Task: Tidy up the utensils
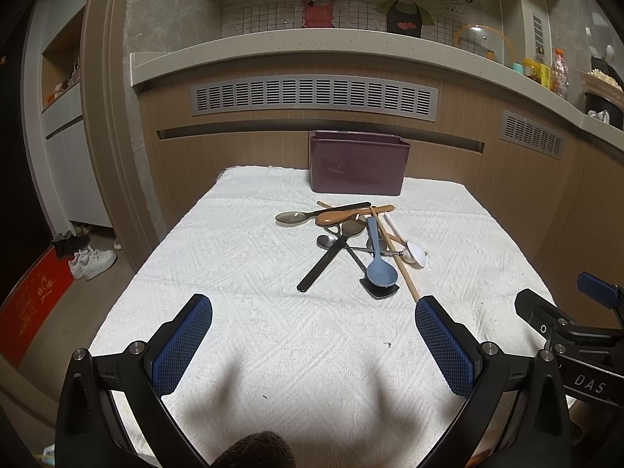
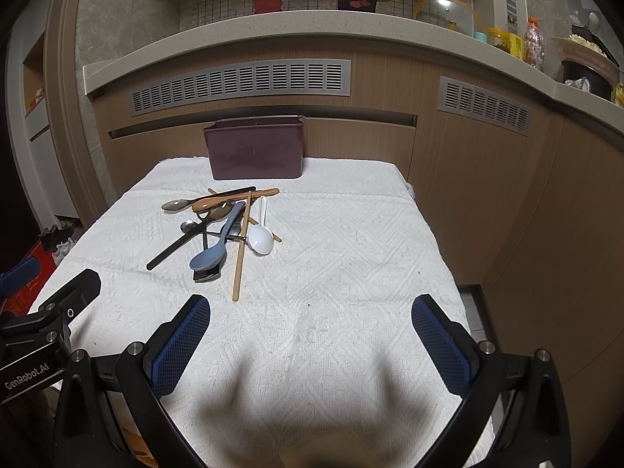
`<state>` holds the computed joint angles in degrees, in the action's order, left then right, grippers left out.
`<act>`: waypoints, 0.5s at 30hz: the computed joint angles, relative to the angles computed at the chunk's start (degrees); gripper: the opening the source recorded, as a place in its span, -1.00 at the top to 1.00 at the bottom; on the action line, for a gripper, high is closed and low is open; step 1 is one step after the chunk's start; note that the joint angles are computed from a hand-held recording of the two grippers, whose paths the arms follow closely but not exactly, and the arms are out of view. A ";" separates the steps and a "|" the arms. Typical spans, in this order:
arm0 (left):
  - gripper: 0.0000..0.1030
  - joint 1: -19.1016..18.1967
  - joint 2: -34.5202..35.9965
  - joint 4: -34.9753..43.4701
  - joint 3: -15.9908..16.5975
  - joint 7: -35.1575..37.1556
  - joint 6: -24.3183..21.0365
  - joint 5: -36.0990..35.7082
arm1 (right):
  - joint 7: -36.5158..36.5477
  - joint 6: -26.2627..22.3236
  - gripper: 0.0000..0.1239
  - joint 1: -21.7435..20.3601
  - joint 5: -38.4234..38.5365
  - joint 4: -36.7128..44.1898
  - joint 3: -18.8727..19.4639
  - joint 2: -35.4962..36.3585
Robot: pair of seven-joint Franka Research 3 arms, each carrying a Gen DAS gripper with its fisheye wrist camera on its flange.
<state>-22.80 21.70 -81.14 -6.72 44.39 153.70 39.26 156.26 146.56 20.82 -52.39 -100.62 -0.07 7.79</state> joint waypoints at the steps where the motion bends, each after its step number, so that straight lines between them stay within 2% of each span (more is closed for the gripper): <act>1: -1.00 0.01 0.01 -0.02 -0.05 0.16 0.07 -0.03 | 0.00 0.00 -0.66 0.00 0.00 0.00 0.00 0.00; 15: -1.00 -0.22 -0.23 -0.32 -0.02 0.00 0.15 0.27 | 0.08 0.10 -0.66 0.01 -0.06 -0.03 0.00 -0.02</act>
<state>-23.02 21.47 -81.46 -6.74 44.39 153.85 39.53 156.34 146.66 20.83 -52.45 -100.65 -0.07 7.77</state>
